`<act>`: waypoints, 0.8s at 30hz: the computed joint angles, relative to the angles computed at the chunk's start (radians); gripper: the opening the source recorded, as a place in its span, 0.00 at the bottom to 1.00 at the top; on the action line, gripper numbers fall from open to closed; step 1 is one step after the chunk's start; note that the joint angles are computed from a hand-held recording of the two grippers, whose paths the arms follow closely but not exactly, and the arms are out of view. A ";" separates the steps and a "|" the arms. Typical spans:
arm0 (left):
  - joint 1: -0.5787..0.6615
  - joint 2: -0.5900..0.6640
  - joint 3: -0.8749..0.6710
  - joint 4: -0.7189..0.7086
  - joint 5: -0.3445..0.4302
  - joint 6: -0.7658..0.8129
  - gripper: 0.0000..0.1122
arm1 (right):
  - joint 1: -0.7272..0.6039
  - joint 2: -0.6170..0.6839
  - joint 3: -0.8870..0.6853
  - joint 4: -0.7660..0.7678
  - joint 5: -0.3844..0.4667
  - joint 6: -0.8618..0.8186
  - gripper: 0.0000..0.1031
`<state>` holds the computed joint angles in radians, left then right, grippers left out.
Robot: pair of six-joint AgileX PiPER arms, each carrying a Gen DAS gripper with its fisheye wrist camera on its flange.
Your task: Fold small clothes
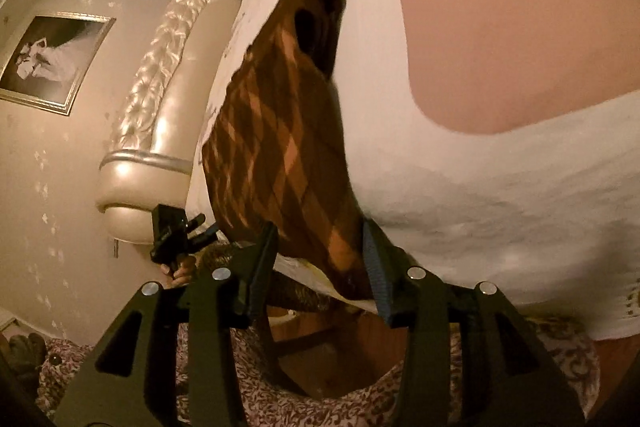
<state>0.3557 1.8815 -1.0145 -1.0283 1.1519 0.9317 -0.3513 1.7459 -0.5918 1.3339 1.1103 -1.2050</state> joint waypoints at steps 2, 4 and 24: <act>0.003 0.011 -0.003 -0.014 0.007 -0.002 0.52 | 0.022 0.010 -0.006 -0.003 -0.008 0.005 0.42; 0.013 0.023 -0.002 -0.021 0.017 0.008 0.52 | 0.047 0.004 -0.015 -0.011 -0.019 0.019 0.45; -0.014 0.006 0.014 -0.002 0.023 0.031 0.68 | 0.239 -0.031 -0.066 -0.041 -0.134 0.145 0.17</act>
